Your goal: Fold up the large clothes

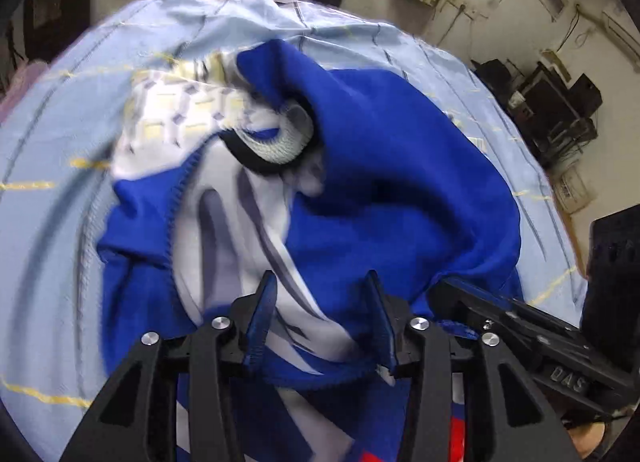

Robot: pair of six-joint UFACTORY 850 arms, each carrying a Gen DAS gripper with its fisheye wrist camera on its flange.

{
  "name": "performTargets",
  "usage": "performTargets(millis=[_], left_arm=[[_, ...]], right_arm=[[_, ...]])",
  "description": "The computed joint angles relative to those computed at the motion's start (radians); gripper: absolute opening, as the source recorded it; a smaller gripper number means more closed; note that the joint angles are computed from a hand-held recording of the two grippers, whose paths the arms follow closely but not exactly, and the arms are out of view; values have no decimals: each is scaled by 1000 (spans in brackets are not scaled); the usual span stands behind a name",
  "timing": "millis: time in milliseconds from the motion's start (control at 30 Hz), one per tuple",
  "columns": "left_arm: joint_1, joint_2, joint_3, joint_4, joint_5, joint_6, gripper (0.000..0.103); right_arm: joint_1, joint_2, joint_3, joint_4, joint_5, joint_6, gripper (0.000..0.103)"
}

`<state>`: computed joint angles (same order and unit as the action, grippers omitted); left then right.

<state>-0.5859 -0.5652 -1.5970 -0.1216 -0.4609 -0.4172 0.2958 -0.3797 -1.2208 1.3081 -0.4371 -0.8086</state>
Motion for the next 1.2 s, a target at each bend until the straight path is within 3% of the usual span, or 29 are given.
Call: performTargets(millis=[100, 133, 233, 300, 367, 400, 433, 567, 667, 700, 767, 833, 867, 933, 1067, 1200], left_arm=[[16, 18, 42, -101, 63, 104, 46], [14, 20, 51, -99, 80, 117, 46], [7, 26, 63, -44, 95, 96, 46], [12, 42, 78, -95, 88, 125, 46], [22, 84, 126, -229, 105, 226, 47], [22, 98, 135, -261, 115, 253, 49], [18, 119, 152, -252, 128, 242, 52], [1, 183, 222, -212, 147, 212, 71], [-12, 127, 166, -56, 37, 63, 71], [-23, 129, 164, 20, 40, 4, 72], [-31, 127, 146, 66, -9, -40, 72], [-29, 159, 180, 29, 11, -17, 72], [-29, 182, 204, 22, 25, -15, 72], [-28, 244, 273, 13, 62, -18, 72], [-7, 395, 435, -112, 125, 43, 72], [32, 521, 571, -328, 123, 219, 73]], right_arm=[[-18, -27, -11, 71, -33, -44, 12], [-26, -38, -15, 98, -41, -62, 2], [-64, -54, -4, 194, -132, -100, 0], [-80, -29, 24, 210, -170, -85, 4], [-70, 42, 76, 213, -139, -131, 27], [-62, 76, 99, 200, -113, -146, 30], [-48, 128, 139, 195, -84, -180, 31], [-23, 213, 222, 195, -104, -236, 31], [8, 168, 217, 110, -102, -154, 29], [10, 147, 214, 108, -107, -136, 25], [1, 146, 217, 135, -116, -144, 26], [-20, 186, 252, 196, -134, -156, 34], [-28, 215, 276, 229, -137, -187, 45], [-42, 293, 338, 274, -125, -245, 57], [-96, 454, 484, 322, -131, -315, 57], [-147, 562, 600, 326, -135, -332, 58]])
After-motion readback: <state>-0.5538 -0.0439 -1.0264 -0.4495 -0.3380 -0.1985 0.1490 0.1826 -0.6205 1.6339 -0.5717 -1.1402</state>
